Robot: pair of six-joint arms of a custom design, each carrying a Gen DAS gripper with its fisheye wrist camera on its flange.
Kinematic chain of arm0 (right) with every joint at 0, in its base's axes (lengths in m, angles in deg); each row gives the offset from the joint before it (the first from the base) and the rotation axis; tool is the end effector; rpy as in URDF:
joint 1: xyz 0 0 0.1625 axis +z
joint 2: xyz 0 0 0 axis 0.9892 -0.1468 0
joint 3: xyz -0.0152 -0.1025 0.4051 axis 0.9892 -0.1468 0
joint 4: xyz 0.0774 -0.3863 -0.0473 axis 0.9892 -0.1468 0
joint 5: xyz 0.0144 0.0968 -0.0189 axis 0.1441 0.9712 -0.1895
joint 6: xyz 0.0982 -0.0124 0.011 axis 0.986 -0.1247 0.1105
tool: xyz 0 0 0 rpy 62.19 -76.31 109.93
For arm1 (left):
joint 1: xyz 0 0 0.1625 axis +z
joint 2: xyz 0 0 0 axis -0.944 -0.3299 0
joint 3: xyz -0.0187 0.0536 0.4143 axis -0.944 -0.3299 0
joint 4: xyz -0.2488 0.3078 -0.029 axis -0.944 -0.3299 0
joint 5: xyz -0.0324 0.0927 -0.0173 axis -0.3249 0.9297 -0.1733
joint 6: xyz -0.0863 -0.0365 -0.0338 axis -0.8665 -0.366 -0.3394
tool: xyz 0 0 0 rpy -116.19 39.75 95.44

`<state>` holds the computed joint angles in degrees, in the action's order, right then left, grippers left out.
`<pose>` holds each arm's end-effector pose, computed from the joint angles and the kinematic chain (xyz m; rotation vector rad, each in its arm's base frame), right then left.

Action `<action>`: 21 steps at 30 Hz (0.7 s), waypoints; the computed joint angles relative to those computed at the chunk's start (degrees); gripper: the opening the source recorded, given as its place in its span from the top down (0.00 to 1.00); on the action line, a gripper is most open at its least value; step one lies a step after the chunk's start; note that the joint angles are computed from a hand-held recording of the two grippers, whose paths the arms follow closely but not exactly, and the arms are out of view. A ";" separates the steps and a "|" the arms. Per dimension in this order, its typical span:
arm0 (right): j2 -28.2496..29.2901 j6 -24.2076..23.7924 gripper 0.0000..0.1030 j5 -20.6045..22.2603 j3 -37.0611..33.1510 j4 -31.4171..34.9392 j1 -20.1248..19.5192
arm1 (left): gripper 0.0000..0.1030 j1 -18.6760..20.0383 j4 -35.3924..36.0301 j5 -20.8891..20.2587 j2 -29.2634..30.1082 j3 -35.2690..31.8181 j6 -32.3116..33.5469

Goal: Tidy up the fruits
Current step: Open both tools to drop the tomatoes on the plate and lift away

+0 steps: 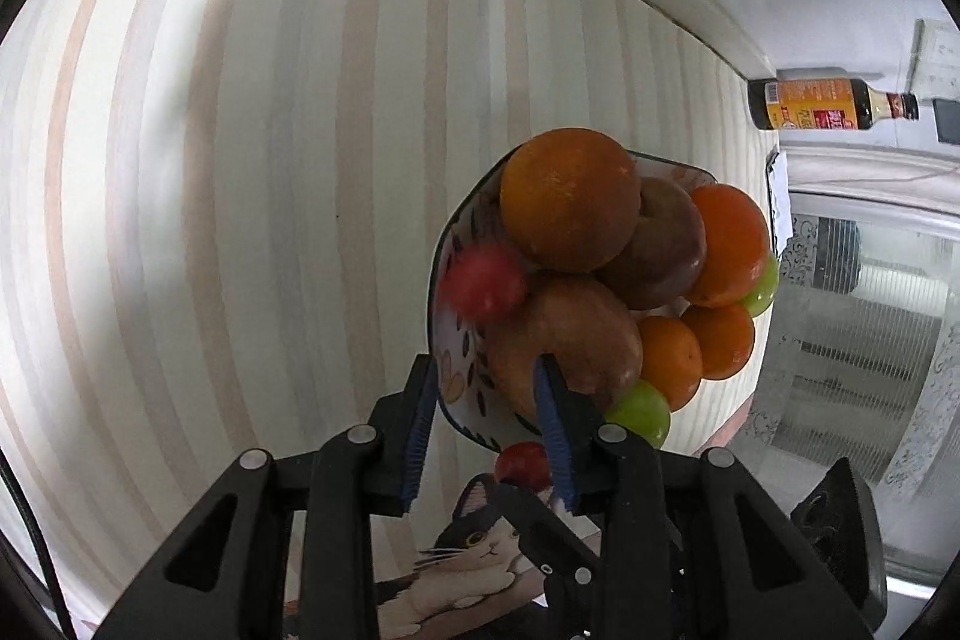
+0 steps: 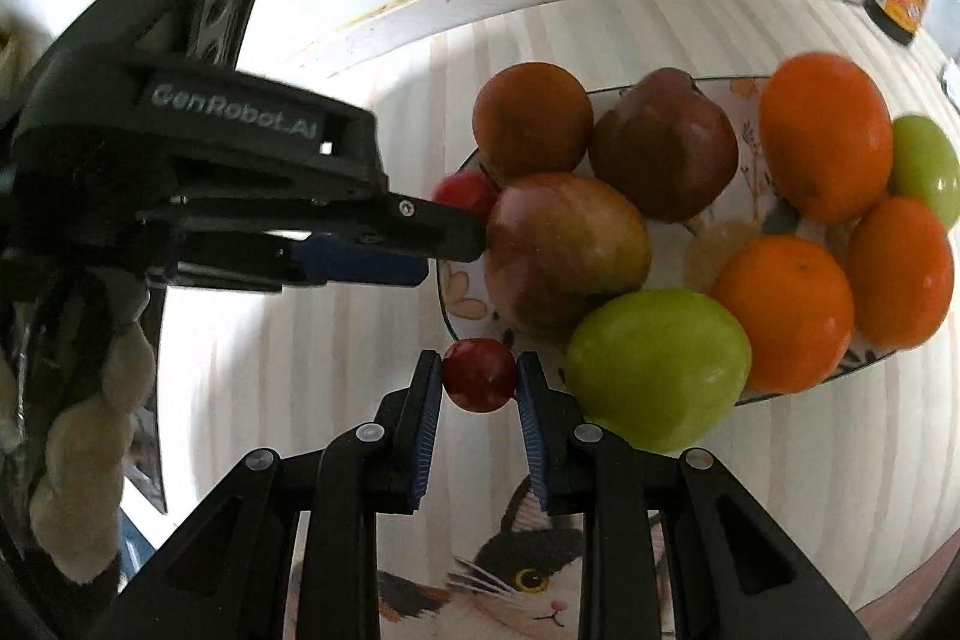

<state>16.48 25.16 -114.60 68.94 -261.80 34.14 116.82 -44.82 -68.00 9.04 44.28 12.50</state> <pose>0.2067 -0.2406 0.0763 -0.0076 -2.6644 0.4655 -0.1677 -0.3709 0.1205 -0.0269 2.8771 0.3006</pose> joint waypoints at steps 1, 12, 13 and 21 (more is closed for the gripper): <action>0.20 0.38 0.73 0.18 -0.12 -0.56 -0.49 | 0.68 0.16 -0.02 -0.14 0.02 -0.06 -0.63; -3.69 6.85 0.41 1.88 1.06 -1.57 -0.17 | 0.34 -3.52 4.59 4.42 -3.83 0.07 -3.65; -4.51 7.69 0.26 1.49 1.17 -1.11 0.36 | 0.29 -4.52 5.52 5.61 -4.57 0.18 -3.96; -22.17 17.54 0.09 -10.13 -0.38 26.52 5.86 | 0.05 -18.56 20.05 16.93 -11.60 1.78 -12.50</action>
<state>-5.69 42.70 -124.73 68.56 -235.28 40.00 98.26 -24.77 -51.07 -2.55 46.07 0.00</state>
